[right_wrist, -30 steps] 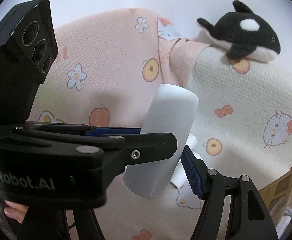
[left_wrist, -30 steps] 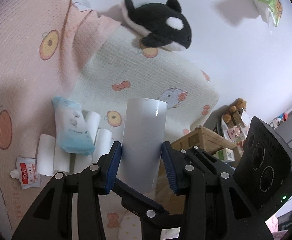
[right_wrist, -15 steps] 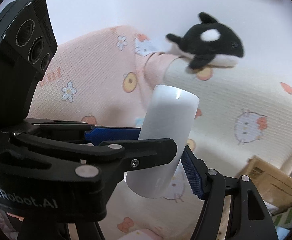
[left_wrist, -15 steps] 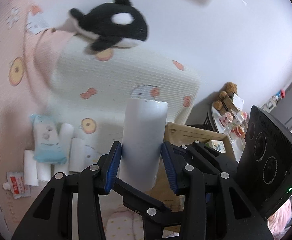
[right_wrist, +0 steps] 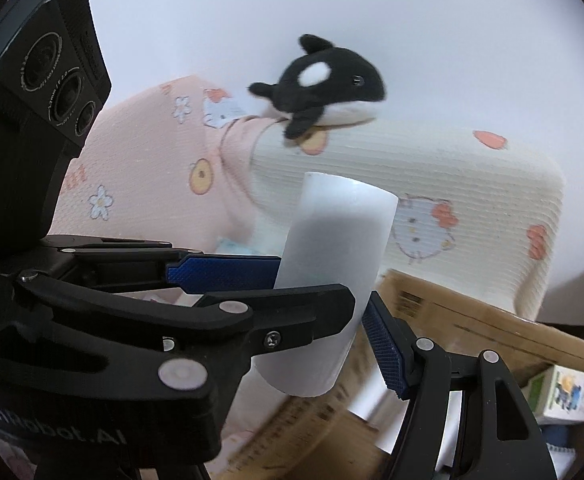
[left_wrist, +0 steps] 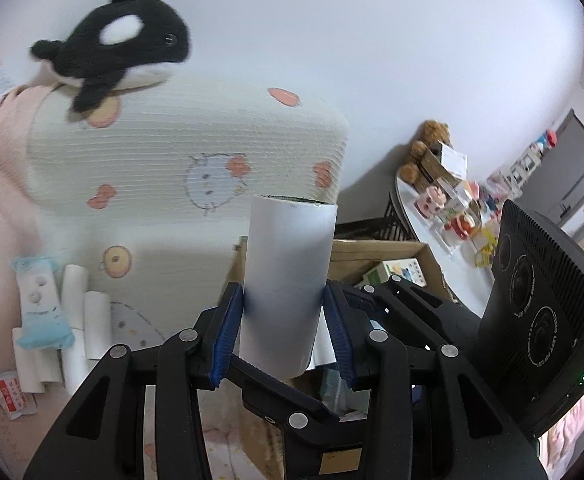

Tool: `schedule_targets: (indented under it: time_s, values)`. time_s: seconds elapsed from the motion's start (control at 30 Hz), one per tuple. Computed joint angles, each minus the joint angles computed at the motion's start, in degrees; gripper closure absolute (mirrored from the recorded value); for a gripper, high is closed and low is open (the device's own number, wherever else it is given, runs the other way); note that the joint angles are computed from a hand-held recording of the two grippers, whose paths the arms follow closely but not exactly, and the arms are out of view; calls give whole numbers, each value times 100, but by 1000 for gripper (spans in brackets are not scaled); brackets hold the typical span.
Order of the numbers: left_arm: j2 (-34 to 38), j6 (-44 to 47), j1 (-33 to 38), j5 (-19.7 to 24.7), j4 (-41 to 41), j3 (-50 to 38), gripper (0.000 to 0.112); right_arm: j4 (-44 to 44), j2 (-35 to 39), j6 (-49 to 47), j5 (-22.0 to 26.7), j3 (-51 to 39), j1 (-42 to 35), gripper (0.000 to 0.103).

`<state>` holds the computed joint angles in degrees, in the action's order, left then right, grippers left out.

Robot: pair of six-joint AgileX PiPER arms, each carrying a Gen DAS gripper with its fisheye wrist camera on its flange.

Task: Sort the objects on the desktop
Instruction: 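Lift the held tube with the left gripper toward the box, then lower the held white tube into the box with the left gripper while the right gripper steadies it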

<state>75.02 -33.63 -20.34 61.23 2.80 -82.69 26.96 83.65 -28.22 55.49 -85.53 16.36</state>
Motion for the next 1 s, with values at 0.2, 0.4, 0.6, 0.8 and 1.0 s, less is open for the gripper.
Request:
schedule_targets:
  time_s: [0.2, 0.4, 0.6, 0.8, 1.0]
  values:
    - [378, 42, -230, 25, -132, -271, 67, 181, -37, -355, 166, 47, -437, 37]
    - [917, 283, -290, 310, -408, -736, 67, 272, 4, -632, 372, 89, -828, 37]
    - [1523, 482, -303, 714, -509, -1417, 67, 503, 192, -833, 631, -7, -1270, 37]
    - [1759, 629, -140, 694, -850, -1488, 67, 667, 468, -945, 883, -202, -1519, 37]
    - [1978, 726, -45, 685, -1103, -1350, 67, 501, 723, -831, 1172, -268, -1548, 37]
